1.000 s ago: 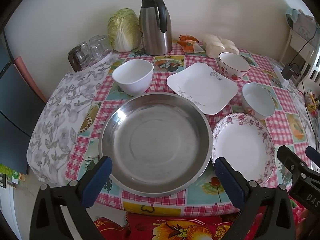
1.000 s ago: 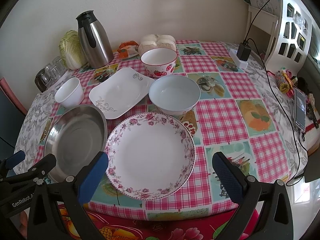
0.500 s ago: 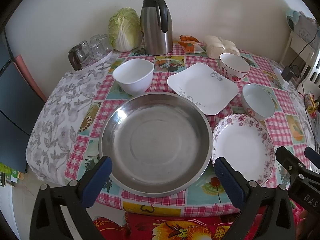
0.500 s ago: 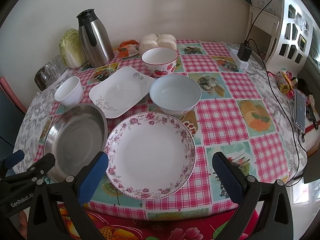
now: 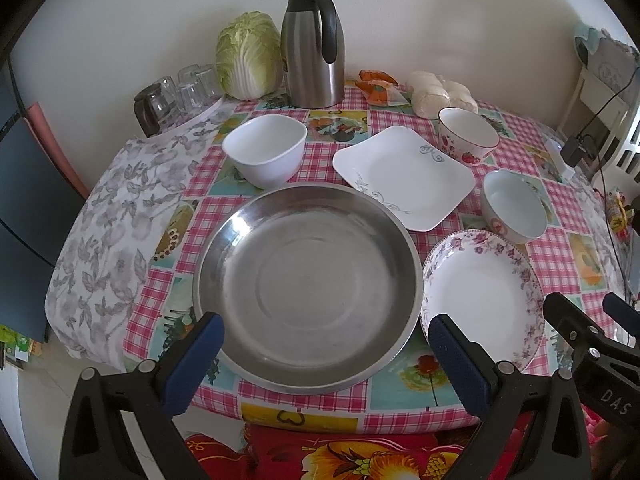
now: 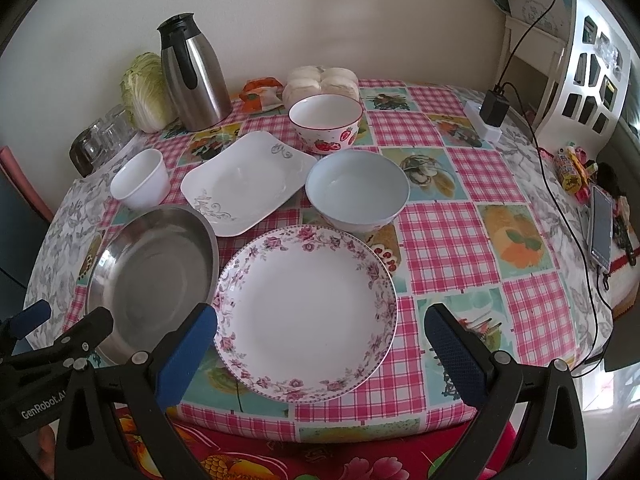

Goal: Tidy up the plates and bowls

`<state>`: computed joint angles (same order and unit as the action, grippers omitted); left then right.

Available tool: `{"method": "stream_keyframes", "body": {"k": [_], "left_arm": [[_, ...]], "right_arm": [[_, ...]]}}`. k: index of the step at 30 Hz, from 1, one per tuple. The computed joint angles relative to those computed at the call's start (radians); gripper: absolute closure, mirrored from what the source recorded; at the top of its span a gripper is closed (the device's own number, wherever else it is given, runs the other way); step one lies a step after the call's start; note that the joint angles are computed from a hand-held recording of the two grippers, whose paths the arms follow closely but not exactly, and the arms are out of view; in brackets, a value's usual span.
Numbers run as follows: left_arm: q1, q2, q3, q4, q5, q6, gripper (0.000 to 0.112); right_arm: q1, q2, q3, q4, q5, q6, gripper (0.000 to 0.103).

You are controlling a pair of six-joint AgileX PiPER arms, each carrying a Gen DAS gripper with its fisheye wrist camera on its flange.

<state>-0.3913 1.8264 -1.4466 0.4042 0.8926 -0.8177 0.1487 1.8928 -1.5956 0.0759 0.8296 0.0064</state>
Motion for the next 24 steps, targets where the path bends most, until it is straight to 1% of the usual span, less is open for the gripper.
{"method": "stream_keyframes", "body": {"k": [15, 21, 24], "left_arm": [[0.018, 0.003, 0.0, -0.032, -0.021, 0.021, 0.009], [0.041, 0.021, -0.032, -0.045, -0.019, 0.025, 0.009], [0.069, 0.037, -0.068, -0.068, -0.015, 0.04, 0.009]], "right_arm": [[0.017, 0.025, -0.039, -0.015, 0.018, 0.007, 0.0], [0.025, 0.056, -0.103, -0.008, 0.042, 0.004, 0.0], [0.025, 0.083, -0.165, 0.012, 0.068, -0.004, 0.0]]}}
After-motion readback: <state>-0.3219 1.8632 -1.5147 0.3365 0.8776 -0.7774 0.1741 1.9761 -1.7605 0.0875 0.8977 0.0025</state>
